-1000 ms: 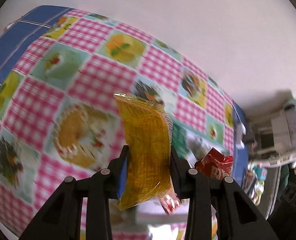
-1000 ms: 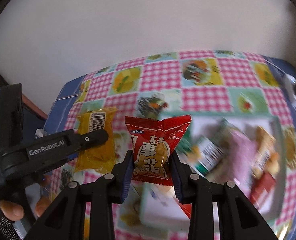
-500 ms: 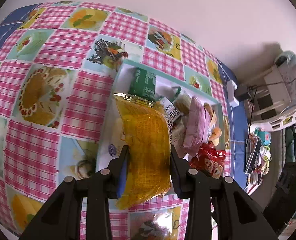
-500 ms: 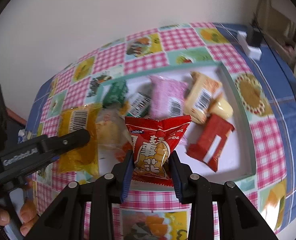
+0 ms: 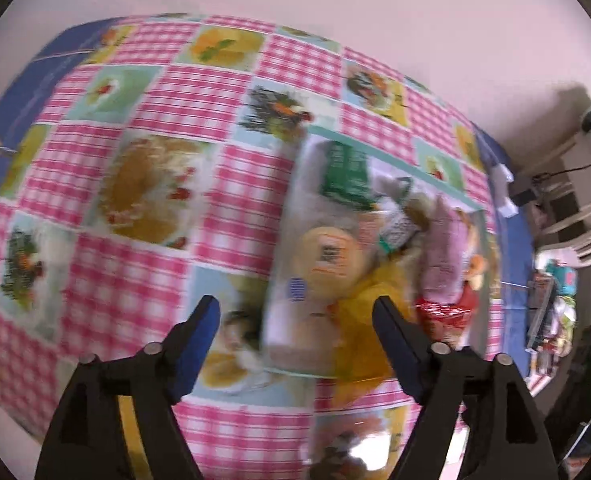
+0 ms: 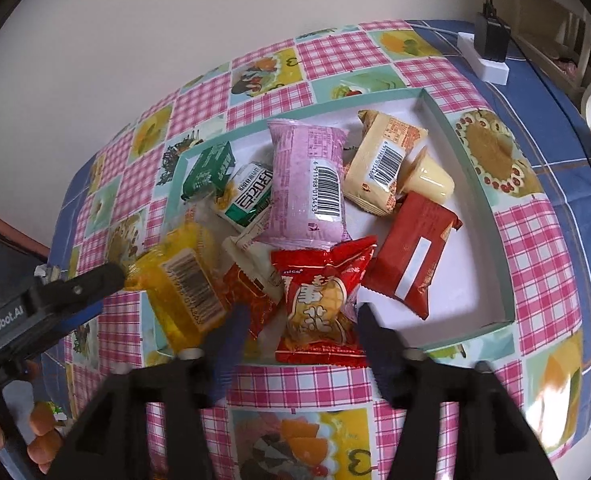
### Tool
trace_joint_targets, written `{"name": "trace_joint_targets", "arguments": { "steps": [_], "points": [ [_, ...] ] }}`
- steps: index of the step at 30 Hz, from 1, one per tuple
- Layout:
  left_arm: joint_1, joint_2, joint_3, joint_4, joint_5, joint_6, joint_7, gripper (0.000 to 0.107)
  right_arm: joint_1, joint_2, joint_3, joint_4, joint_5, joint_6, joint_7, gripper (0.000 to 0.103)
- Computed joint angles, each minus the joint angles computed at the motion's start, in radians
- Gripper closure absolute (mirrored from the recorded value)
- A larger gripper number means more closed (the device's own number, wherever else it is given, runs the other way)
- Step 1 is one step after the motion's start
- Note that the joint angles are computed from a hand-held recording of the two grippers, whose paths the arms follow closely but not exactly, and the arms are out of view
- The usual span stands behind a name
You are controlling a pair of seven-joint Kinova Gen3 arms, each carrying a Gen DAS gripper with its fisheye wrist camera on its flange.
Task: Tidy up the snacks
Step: 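Open both tools to drop the yellow and red packets into the tray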
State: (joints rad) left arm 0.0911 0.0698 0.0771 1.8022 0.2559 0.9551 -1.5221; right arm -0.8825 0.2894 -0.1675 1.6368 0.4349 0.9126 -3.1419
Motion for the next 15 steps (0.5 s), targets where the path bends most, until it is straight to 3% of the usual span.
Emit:
{"name": "trace_joint_targets", "arguments": {
  "steps": [2, 6, 12, 15],
  "points": [
    [0.003, -0.015, -0.006, 0.007, -0.055, -0.001, 0.035, 0.024, -0.007, 0.002, -0.001, -0.004, 0.004, 0.009, -0.003, 0.039],
    [0.001, -0.046, -0.014, 0.035, -0.151, -0.006, 0.073, 0.014, -0.035, 0.005, -0.003, -0.011, 0.029, 0.022, -0.032, 0.023],
    [0.011, -0.077, -0.005, 0.065, -0.284, 0.0, 0.123, 0.012, -0.082, 0.012, -0.01, -0.025, 0.071, 0.038, -0.075, 0.002],
    [0.005, -0.103, -0.007, 0.078, -0.299, 0.011, 0.108, 0.012, -0.105, 0.013, -0.014, -0.034, 0.091, 0.053, -0.096, 0.0]
  ]
}}
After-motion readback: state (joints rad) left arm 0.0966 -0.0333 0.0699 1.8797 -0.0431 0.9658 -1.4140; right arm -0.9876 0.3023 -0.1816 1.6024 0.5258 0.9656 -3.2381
